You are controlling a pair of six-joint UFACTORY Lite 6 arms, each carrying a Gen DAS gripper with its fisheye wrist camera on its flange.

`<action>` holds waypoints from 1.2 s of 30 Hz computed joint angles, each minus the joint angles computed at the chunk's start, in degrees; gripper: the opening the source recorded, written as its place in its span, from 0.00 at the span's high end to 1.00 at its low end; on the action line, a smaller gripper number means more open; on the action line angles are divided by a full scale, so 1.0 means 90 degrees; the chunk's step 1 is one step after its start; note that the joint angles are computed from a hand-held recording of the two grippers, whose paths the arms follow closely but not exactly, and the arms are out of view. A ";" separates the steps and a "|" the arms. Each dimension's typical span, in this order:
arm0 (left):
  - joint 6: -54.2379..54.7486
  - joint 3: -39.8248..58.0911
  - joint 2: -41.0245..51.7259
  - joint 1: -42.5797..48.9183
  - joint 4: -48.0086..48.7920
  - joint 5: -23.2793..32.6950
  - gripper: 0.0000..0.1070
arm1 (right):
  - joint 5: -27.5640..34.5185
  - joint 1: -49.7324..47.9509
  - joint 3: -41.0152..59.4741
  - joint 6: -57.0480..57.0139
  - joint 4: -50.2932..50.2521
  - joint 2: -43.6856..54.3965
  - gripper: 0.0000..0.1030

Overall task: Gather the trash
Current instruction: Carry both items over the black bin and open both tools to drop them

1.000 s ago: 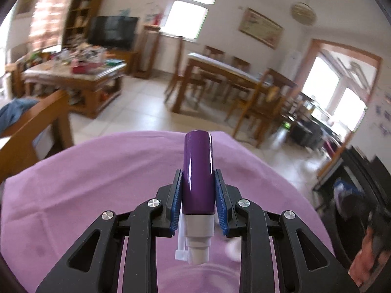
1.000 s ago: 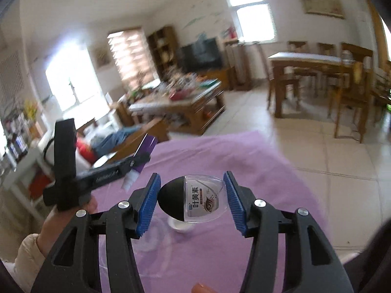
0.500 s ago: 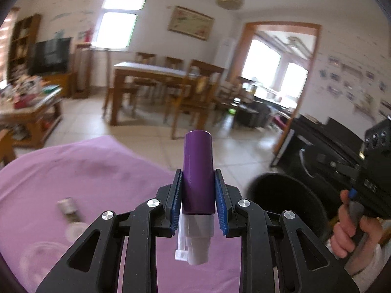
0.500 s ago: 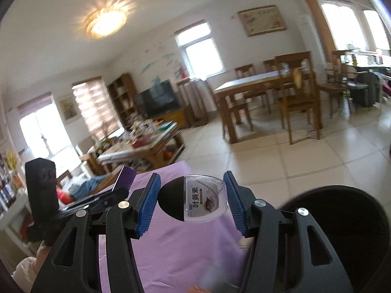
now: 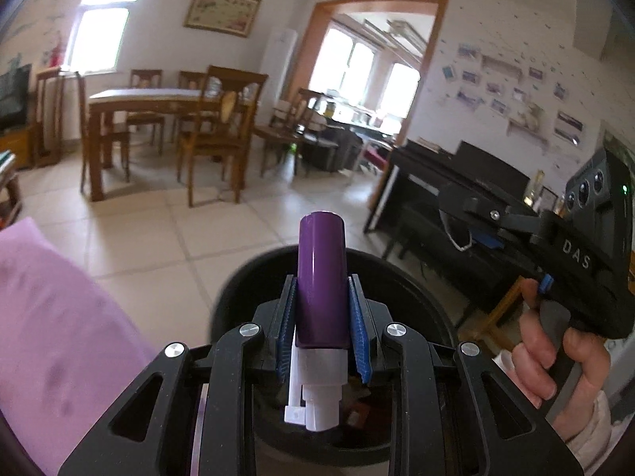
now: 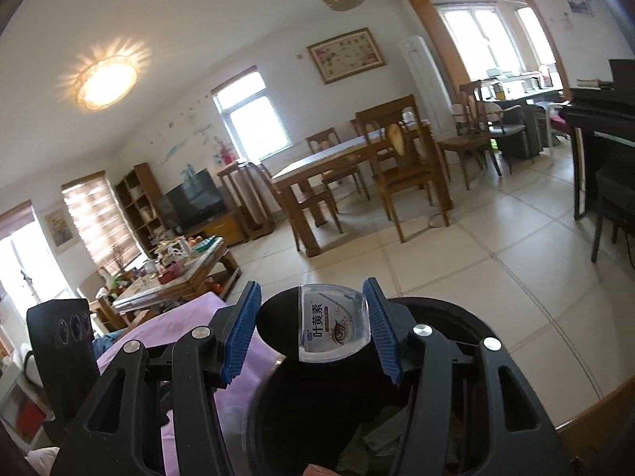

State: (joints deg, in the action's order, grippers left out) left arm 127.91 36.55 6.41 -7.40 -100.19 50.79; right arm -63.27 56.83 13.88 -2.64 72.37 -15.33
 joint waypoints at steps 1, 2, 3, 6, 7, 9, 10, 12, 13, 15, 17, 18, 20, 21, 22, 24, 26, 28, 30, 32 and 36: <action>0.0133 -0.0046 0.0054 -0.0239 -0.0220 -0.0107 0.76 | 0.0013 -0.0056 -0.0109 0.0079 -0.0042 -0.0065 0.49; 0.0229 0.0028 0.0187 -0.0433 -0.0411 -0.0204 0.76 | 0.0040 -0.0146 -0.0200 0.0190 -0.0126 -0.0083 0.49; 0.0338 0.0045 0.0271 -0.0578 -0.0588 -0.0272 0.76 | 0.0043 -0.0225 -0.0273 0.0315 -0.0200 -0.0072 0.49; 0.0667 0.0030 0.0414 -0.1015 -0.1102 -0.0487 0.76 | -0.0027 -0.0135 -0.0619 0.0542 -0.0150 -0.0265 0.49; 0.0792 0.0020 0.0462 -0.1146 -0.1278 -0.0543 0.76 | -0.0027 -0.0130 -0.0688 0.0583 -0.0146 -0.0307 0.49; 0.0905 0.0081 0.0585 -0.1344 -0.1473 -0.0636 0.76 | 0.0026 -0.0268 -0.0768 0.0810 -0.0335 -0.0235 0.49; 0.0904 0.0122 0.0624 -0.1370 -0.1470 -0.0660 0.76 | 0.0069 -0.0347 -0.0801 0.0890 -0.0431 -0.0226 0.49; 0.0961 0.0099 0.0632 -0.1410 -0.1484 -0.0692 0.76 | 0.0029 -0.0246 -0.0893 0.1021 -0.0375 -0.0211 0.49; 0.0970 0.0109 0.0635 -0.1476 -0.1519 -0.0732 0.76 | 0.0049 -0.0312 -0.0914 0.1150 -0.0477 -0.0139 0.49; 0.1084 0.0107 0.0716 -0.1587 -0.1634 -0.0762 0.76 | 0.0150 -0.0474 -0.1018 0.1193 -0.0618 -0.0260 0.49; 0.1092 0.0144 0.0755 -0.1636 -0.1625 -0.0798 0.76 | 0.0159 -0.0498 -0.1062 0.1293 -0.0649 -0.0235 0.49; 0.1060 0.0183 0.0758 -0.1668 -0.1611 -0.0831 0.76 | 0.0180 -0.0535 -0.1089 0.1313 -0.0673 -0.0261 0.49; 0.1072 0.0219 0.0783 -0.1740 -0.1645 -0.0875 0.76 | 0.0195 -0.0585 -0.1134 0.1377 -0.0716 -0.0267 0.49; 0.1086 0.0228 0.0800 -0.1774 -0.1657 -0.0883 0.76 | 0.0194 -0.0589 -0.1151 0.1405 -0.0722 -0.0265 0.49; 0.1113 0.0223 0.0814 -0.1798 -0.1672 -0.0879 0.76 | 0.0210 -0.0618 -0.1161 0.1420 -0.0744 -0.0273 0.49; 0.1130 0.0182 0.0767 -0.1843 -0.1684 -0.0897 0.76 | 0.0237 -0.0646 -0.1175 0.1417 -0.0744 -0.0296 0.49; 0.1145 0.0188 0.0778 -0.1878 -0.1687 -0.0902 0.76 | 0.0289 -0.0707 -0.1179 0.1361 -0.0766 -0.0367 0.49; 0.1071 0.0254 0.0805 -0.1803 -0.1530 -0.0890 0.76 | 0.0260 -0.0640 -0.1151 0.1377 -0.0693 -0.0314 0.49; 0.0967 0.0310 0.0826 -0.1716 -0.1331 -0.0886 0.76 | 0.0289 -0.0675 -0.1172 0.1370 -0.0731 -0.0356 0.47; 0.0897 0.0328 0.0799 -0.1645 -0.1245 -0.0905 0.64 | 0.0285 -0.0563 -0.1153 0.1461 -0.0686 -0.0349 0.37; 0.1400 -0.0122 0.0253 -0.1679 -0.2024 -0.0927 0.16 | 0.0040 -0.0391 -0.1344 0.1718 -0.0519 -0.0430 0.12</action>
